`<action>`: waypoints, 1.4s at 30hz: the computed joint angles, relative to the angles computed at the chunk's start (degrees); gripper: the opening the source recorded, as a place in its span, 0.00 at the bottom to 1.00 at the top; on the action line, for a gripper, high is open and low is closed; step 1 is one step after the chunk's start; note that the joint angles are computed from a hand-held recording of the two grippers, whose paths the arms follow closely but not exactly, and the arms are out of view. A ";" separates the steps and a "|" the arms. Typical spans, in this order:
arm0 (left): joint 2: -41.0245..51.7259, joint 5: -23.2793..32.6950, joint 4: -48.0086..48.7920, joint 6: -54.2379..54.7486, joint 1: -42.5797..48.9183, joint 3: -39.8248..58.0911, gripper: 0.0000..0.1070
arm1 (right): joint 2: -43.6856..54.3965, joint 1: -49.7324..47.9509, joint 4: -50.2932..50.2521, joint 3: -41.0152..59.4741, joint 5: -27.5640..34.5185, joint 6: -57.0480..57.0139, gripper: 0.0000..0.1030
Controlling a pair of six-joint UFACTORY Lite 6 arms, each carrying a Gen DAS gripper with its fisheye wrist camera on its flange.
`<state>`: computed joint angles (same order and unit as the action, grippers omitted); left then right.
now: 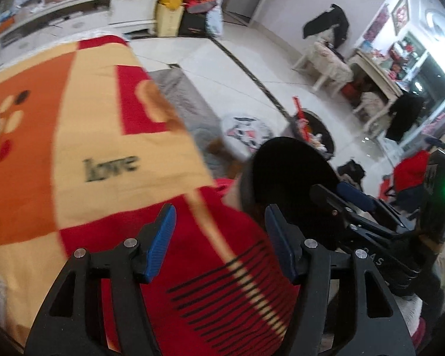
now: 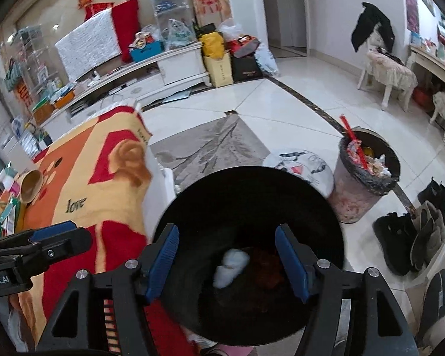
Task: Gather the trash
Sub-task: 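Move both tools back over the remaining trash on the table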
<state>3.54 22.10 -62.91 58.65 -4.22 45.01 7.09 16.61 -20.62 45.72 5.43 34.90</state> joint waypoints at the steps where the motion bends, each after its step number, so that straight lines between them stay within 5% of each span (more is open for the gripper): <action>1: -1.46 -0.78 0.97 -0.19 1.59 -1.27 0.57 | 0.48 1.39 -3.73 0.38 0.14 4.49 0.63; 7: -7.20 -2.07 2.18 2.39 9.16 -6.29 0.57 | 2.44 8.46 -14.17 2.82 1.22 18.74 0.63; 16: -15.94 1.28 7.73 5.43 23.47 -10.51 0.57 | 7.85 19.21 -14.04 11.69 3.71 23.07 0.66; 24: -19.03 10.05 12.88 8.77 39.44 -8.62 0.57 | 17.28 28.44 -1.39 24.52 5.80 12.86 0.67; 33: -9.70 21.46 14.76 19.28 62.18 2.10 0.57 | 28.14 35.71 14.98 40.56 8.85 -2.72 0.68; 42: 6.26 20.93 21.04 20.03 70.01 13.86 0.57 | 39.03 40.11 22.89 57.49 14.71 -11.03 0.69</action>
